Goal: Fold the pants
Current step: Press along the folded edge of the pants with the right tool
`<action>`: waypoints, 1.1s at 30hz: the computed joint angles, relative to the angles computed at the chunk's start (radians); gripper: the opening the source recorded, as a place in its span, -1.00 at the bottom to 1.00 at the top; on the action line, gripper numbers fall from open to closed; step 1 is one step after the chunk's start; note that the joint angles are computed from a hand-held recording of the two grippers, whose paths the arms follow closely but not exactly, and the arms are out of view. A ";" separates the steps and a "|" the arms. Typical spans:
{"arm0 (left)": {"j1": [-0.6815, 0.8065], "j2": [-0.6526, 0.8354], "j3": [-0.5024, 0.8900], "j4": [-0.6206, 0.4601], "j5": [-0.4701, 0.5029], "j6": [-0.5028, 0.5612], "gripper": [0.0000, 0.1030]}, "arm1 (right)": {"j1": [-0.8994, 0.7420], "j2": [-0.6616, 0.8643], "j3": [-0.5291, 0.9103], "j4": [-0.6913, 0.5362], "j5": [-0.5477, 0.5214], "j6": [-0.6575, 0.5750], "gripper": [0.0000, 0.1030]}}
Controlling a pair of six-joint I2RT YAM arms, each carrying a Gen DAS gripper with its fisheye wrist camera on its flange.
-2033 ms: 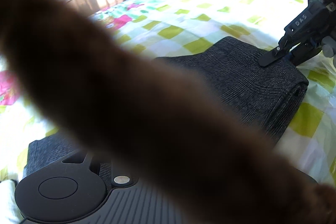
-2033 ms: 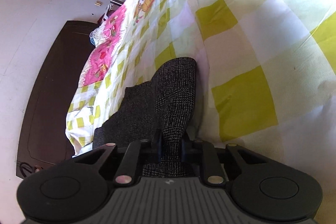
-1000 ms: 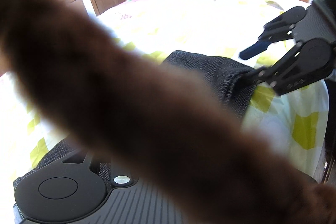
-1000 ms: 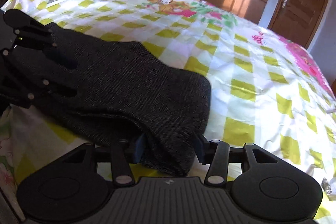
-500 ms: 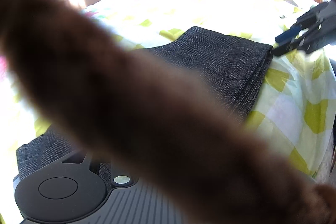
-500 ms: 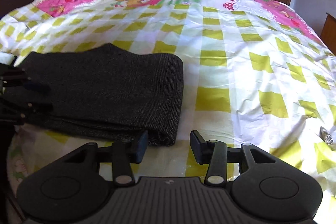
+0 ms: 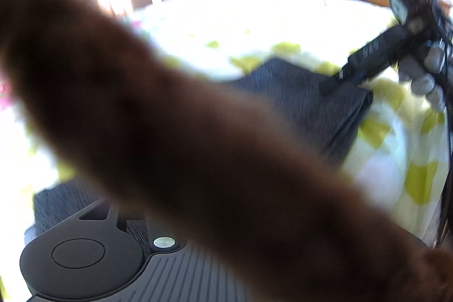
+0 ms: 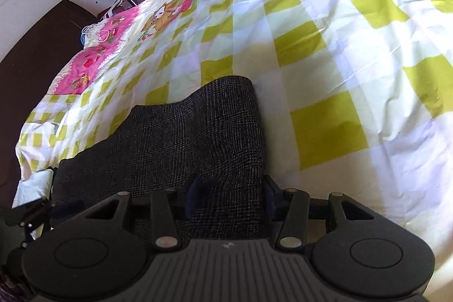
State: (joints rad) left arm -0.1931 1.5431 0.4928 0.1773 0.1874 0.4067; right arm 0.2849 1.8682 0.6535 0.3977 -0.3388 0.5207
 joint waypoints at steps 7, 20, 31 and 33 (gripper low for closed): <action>0.009 -0.024 -0.019 0.002 -0.030 -0.016 -0.01 | -0.043 -0.021 -0.045 0.084 -0.090 0.050 -0.28; 0.061 -0.042 0.014 -0.117 -0.109 -0.122 0.01 | 0.008 -0.007 -0.033 0.138 -0.032 0.137 -0.38; 0.115 -0.304 -0.102 -0.173 -0.030 -0.129 0.04 | 0.205 -0.124 0.123 -0.250 0.401 -0.042 -0.19; 0.184 -0.406 -0.120 -0.226 -0.019 -0.105 0.11 | 0.270 -0.172 0.101 -0.233 0.488 -0.089 -0.16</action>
